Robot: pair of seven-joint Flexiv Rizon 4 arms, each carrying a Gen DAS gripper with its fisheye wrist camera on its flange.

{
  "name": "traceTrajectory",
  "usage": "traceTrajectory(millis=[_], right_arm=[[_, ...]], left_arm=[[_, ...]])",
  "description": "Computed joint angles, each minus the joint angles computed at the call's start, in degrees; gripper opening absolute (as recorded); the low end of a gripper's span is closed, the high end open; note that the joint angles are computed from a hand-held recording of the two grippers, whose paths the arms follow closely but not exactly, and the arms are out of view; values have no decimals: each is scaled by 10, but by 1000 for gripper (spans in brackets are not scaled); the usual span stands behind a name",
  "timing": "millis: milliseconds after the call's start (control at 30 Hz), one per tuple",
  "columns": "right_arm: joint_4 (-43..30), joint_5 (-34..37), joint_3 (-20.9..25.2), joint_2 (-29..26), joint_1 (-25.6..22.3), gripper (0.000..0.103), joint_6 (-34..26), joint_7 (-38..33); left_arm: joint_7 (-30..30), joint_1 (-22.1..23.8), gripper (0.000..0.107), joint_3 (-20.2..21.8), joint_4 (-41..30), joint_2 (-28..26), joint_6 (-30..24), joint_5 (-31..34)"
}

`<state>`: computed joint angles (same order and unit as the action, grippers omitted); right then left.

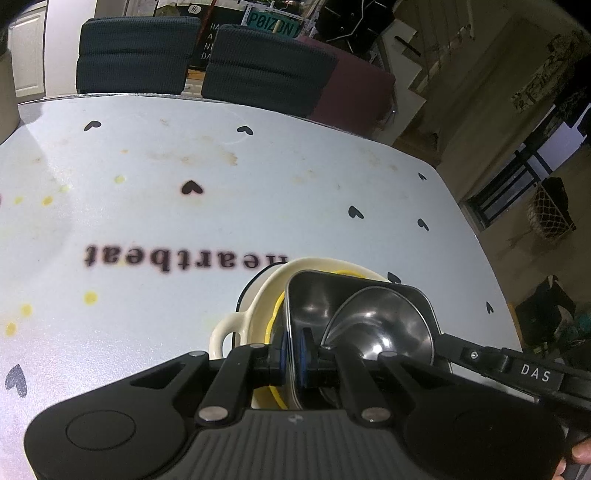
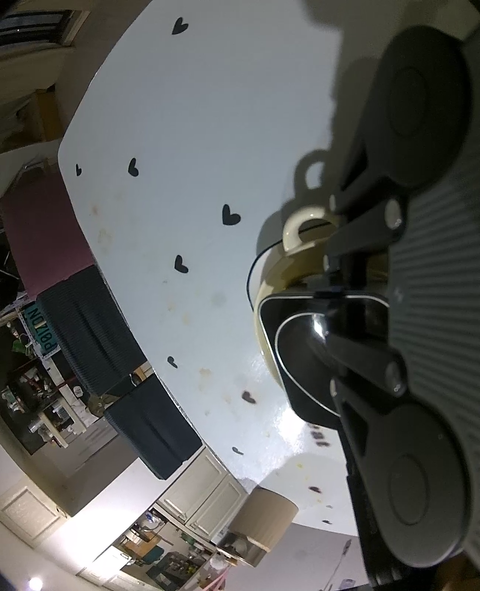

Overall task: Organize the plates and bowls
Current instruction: 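Carry the tray over the floral bowl stack and lower it in, then open both tools to release the tray on the bowl stack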

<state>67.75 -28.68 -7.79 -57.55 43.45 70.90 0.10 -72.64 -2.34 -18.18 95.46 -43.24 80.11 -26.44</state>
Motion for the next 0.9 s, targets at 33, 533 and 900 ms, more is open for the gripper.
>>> traceTrajectory(millis=[33, 533, 900], right_arm=[[0, 0, 0, 0, 0, 5, 0, 0], [0, 8, 3, 0, -3, 8, 2, 1], [37, -39, -35, 29, 26, 24, -22, 25]], left_arm=[[0, 0, 7, 0, 0, 0, 0, 0], [-4, -11, 14, 19, -6, 3, -22, 8], [8, 21, 81, -11, 61, 49, 40, 9]])
